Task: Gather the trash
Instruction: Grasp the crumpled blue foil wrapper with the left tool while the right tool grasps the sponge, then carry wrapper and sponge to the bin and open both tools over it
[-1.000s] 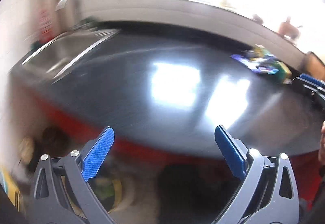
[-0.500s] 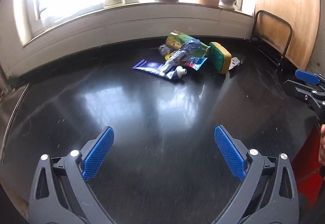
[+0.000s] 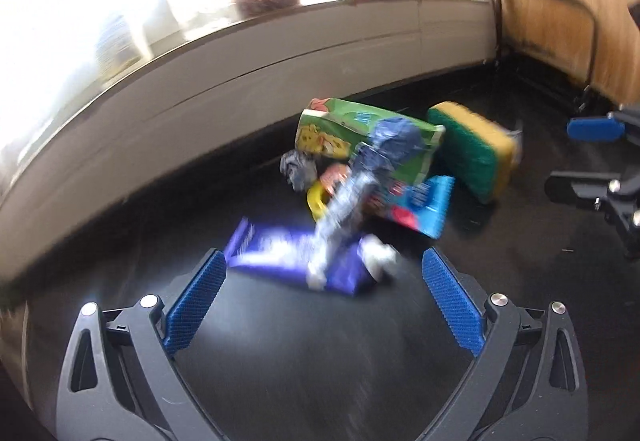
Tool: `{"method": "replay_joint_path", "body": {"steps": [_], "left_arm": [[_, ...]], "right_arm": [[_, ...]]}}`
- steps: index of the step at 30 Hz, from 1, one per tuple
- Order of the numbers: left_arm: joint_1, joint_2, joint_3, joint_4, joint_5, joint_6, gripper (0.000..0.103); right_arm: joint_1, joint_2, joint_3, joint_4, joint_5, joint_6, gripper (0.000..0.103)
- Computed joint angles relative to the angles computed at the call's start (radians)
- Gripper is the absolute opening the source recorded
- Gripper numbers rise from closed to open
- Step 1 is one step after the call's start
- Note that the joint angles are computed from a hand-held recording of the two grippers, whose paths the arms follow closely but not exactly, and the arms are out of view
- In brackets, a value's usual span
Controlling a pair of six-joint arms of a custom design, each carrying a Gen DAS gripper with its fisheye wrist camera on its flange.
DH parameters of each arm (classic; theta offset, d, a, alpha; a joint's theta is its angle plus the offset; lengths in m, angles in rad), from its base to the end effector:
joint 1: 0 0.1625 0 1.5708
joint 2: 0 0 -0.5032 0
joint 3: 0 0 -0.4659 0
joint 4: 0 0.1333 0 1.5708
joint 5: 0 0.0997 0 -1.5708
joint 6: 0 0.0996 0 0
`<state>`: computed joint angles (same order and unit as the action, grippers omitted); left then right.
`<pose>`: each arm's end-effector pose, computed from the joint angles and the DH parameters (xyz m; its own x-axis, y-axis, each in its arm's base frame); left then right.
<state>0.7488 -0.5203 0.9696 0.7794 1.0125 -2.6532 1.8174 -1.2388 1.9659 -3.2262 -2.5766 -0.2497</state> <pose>-0.4525 -0.6746 0.0973 -0.3011 0.7427 -0.5981 0.9414 0.3316 -0.0621 0.1977 -0.5839 0.3764 -0.6269 0.3652 0.6882 -0.3108 0.6928 -0.6507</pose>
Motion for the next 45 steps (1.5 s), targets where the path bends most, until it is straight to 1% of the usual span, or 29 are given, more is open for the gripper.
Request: {"method": "replay_joint_path", "body": {"steps": [2,3,5,6,8,9,10,11,12,13,15,17,20,22,25,26,27,29,32,36,39,43,45], "left_arm": [[0.015,0.063,-0.093,0.055,0.013,0.009,0.095],[0.021,0.088,-0.129,0.067,0.013,0.017,0.093],[0.031,0.134,-0.195,0.104,0.023,0.037,0.086],[0.034,0.151,-0.221,0.12,0.03,0.041,0.079],[0.041,0.191,-0.283,0.166,0.046,0.043,0.071],[0.043,0.203,-0.301,0.176,0.049,0.048,0.06],[0.042,0.217,-0.317,0.187,0.043,0.059,0.048],[0.042,0.224,-0.325,0.196,0.045,0.064,0.042],[0.042,0.224,-0.323,0.193,0.047,0.066,0.031],[0.039,0.209,-0.296,0.161,0.043,0.069,0.021],[0.04,0.197,-0.285,0.162,0.067,0.045,0.021],[0.034,0.163,-0.24,0.133,0.075,0.05,0.021],[0.023,0.117,-0.194,0.143,0.098,-0.001,0.021],[0.016,0.08,-0.153,0.14,0.099,-0.024,0.021],[-0.005,-0.003,-0.035,0.114,0.079,-0.064,0.021],[-0.016,-0.04,0.019,0.114,0.066,-0.1,0.021],[-0.022,-0.056,0.043,0.119,0.059,-0.127,0.021],[-0.043,-0.107,0.128,0.136,0.037,-0.225,0.021],[-0.073,-0.189,0.267,0.119,-0.022,-0.324,0.021],[-0.105,-0.291,0.423,0.067,-0.04,-0.377,0.021],[-0.125,-0.341,0.492,0.049,-0.061,-0.393,0.021],[-0.123,-0.377,0.529,0.05,-0.064,-0.424,0.021],[-0.117,-0.39,0.534,0.049,-0.073,-0.433,0.021]], "right_arm": [[-0.02,0.012,-0.027,0.025,0.004,0.001,0.076],[-0.034,0.021,-0.043,0.037,0.009,-0.002,0.075],[-0.047,0.031,-0.06,0.047,0.014,-0.009,0.071],[-0.053,0.04,-0.071,0.048,0.015,-0.018,0.07],[-0.06,0.049,-0.086,0.06,0.019,-0.021,0.066],[-0.065,0.052,-0.094,0.076,0.022,-0.015,0.065],[-0.067,0.054,-0.097,0.084,0.023,-0.01,0.059],[-0.068,0.055,-0.098,0.09,0.024,-0.006,0.046],[-0.068,0.056,-0.097,0.088,0.021,-0.004,0.036],[-0.065,0.055,-0.093,0.076,0.02,-0.007,0.031],[-0.056,0.051,-0.085,0.066,0.015,-0.012,0.028],[-0.04,0.044,-0.072,0.039,0.01,-0.023,0.027],[-0.01,0.018,-0.045,0.02,0.01,-0.008,0.027],[0.012,-0.001,-0.027,0.026,0.012,0.009,0.027],[0.052,-0.031,0.01,0.04,0.008,0.039,0.027],[0.064,-0.034,0.019,0.04,0.001,0.047,0.027],[0.081,-0.041,0.033,0.05,-0.006,0.064,0.027],[0.108,-0.053,0.063,0.062,-0.011,0.1,0.027],[0.15,-0.059,0.117,0.066,-0.018,0.145,0.027],[0.196,-0.047,0.174,0.062,-0.03,0.194,0.027],[0.216,-0.034,0.184,0.059,-0.026,0.214,0.027],[0.232,-0.006,0.173,0.057,-0.02,0.22,0.027],[0.24,0.013,0.162,0.048,-0.021,0.21,0.027]]}}
